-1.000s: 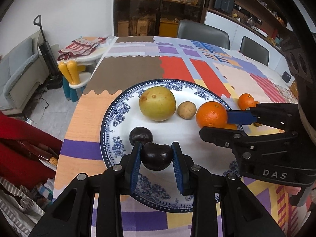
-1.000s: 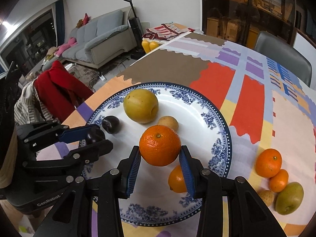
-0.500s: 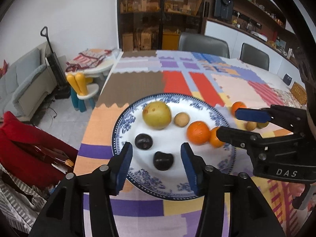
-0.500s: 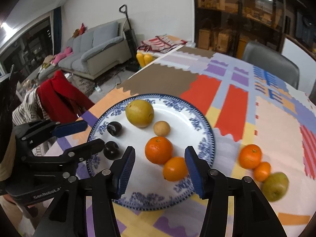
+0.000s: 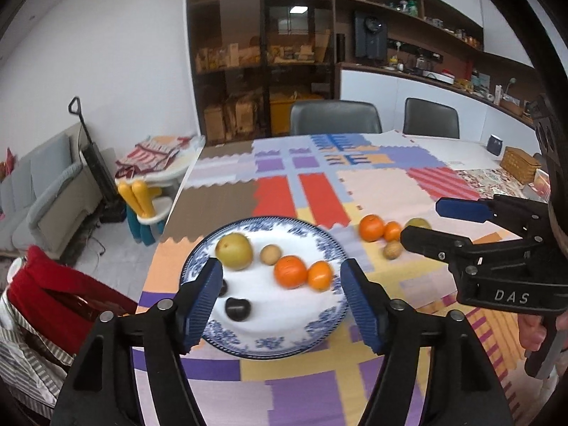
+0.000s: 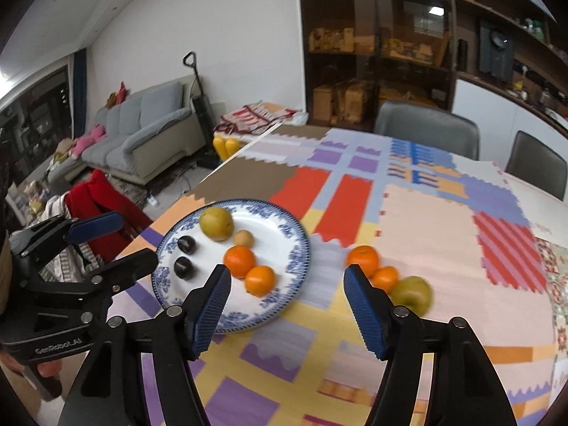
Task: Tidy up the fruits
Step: 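Move both open grippers back toward the remaining fruit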
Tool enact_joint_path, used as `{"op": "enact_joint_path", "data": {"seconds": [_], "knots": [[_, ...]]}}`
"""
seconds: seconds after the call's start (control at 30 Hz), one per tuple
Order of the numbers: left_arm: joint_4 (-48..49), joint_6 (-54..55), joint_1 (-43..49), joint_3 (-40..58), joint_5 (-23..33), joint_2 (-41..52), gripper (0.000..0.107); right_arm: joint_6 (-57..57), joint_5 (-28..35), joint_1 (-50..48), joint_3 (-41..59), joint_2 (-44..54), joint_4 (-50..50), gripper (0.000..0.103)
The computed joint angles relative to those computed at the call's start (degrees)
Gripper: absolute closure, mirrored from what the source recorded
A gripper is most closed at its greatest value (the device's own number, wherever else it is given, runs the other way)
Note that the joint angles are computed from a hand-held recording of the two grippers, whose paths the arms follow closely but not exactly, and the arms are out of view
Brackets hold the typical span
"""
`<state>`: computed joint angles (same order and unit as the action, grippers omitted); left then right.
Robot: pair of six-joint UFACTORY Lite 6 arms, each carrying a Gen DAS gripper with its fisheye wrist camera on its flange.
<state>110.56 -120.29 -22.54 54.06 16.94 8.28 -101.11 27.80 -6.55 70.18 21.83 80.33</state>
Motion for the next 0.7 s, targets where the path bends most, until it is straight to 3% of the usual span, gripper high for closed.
{"op": "enact_joint_path", "data": {"seconds": [0.33,0.57,0.7], "knots": [[-12.79,7.43,-10.03,4.37,6.56,1.87,0.032,-5.89,5.91,-9.91,-3.91,-5.68,2.1,0.036],[-14.11,6.98,-15.0,8.87,10.44,6.5,0.027,-8.8,9.56,-15.7,-2.98,-5.25,1.86,0.036],[-12.65,5.17,-15.84,12.41,9.99,10.79,0.026,-11.59,10.66,-18.07,-1.31,-3.57,1.75,0.036]]}}
